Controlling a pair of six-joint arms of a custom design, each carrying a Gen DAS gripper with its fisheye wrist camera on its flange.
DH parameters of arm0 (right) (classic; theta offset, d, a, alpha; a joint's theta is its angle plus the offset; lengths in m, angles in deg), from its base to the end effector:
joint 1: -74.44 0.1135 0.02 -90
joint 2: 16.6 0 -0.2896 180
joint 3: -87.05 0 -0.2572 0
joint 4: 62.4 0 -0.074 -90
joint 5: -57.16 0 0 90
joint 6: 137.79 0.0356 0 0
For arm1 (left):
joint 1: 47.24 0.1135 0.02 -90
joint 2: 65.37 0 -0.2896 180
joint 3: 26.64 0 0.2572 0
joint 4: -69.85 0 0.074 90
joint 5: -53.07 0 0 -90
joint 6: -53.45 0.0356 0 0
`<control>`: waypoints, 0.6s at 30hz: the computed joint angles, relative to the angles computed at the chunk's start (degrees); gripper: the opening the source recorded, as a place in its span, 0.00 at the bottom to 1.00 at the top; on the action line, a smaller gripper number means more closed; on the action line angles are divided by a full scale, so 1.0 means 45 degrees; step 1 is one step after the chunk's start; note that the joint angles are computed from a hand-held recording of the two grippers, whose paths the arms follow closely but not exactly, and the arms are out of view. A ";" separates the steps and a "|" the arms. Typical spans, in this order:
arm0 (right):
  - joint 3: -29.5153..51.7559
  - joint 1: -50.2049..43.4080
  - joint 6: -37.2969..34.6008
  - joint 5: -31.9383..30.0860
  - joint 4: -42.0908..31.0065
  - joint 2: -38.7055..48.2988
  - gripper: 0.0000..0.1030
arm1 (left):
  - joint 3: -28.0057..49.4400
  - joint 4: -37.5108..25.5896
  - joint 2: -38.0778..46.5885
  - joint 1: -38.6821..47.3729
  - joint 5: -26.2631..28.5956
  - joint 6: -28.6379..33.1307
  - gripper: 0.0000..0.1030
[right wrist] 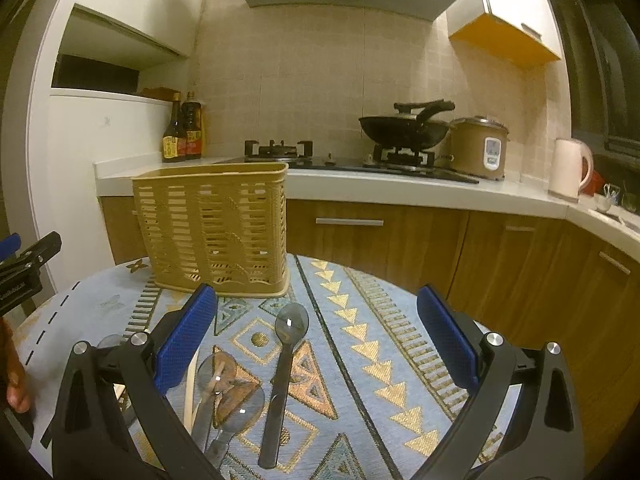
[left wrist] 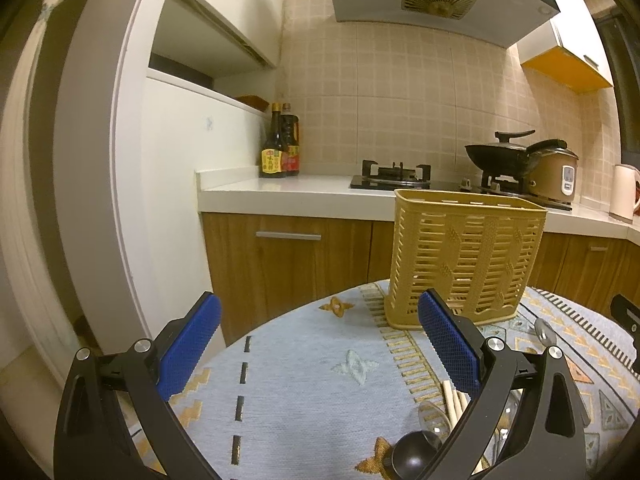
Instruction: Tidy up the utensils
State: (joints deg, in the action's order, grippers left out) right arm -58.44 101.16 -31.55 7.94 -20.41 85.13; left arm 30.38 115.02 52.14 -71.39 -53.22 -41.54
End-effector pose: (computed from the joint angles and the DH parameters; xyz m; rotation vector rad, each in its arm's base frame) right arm 0.2514 0.1005 0.1169 0.2660 1.8863 -0.2107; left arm 0.3552 -0.1483 0.1179 0.1068 1.8252 -0.0970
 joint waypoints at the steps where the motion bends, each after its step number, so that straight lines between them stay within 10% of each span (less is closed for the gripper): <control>1: -0.0081 0.0117 -0.0095 0.0188 0.0272 0.0041 0.93 | 0.0008 -0.0006 0.0003 -0.0006 -0.0009 -0.0004 0.93; 18: -0.0976 0.0456 -0.0856 0.1660 0.3533 0.0473 0.93 | 0.0097 -0.0113 0.0007 -0.0064 -0.0170 0.0077 0.93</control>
State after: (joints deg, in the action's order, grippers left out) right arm -62.83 103.21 -35.40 15.42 -4.51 87.26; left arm 30.82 114.51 52.17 -71.68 -53.98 -41.20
